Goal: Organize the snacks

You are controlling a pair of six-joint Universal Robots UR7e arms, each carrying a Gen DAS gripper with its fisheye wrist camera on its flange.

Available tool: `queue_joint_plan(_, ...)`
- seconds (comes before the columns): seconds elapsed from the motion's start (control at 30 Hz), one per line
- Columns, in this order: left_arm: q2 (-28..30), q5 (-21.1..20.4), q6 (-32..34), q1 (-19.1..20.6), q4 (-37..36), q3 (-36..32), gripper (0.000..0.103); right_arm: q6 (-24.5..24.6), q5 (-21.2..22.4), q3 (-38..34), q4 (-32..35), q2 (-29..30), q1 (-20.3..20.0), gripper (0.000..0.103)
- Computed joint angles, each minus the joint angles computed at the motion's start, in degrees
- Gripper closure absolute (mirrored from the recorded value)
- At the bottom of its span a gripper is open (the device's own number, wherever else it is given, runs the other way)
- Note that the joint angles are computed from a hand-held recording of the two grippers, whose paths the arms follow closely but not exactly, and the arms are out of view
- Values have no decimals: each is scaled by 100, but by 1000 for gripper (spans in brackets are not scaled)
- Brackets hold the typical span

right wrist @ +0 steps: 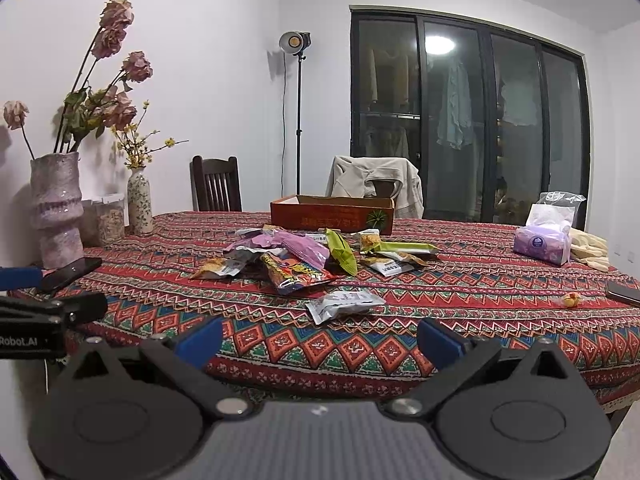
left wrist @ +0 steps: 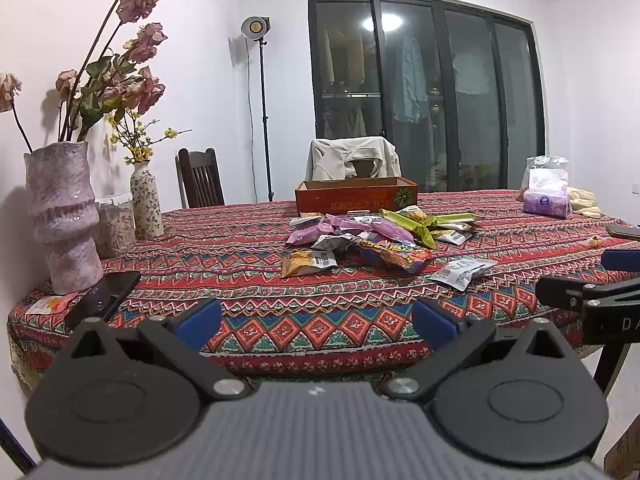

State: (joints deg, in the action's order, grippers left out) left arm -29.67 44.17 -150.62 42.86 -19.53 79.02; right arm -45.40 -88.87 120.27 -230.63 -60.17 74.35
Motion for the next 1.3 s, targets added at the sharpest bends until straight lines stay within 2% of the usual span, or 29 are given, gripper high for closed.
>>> queue_joint_plan(1.1,33,33,-85,27,167,-75,0,-101,29,3,-70,49,-4,0)
queue_joint_plan(1.3,145,-51,-279,109,525,-359,0,-48,-42,-45,-21,114,-23,0)
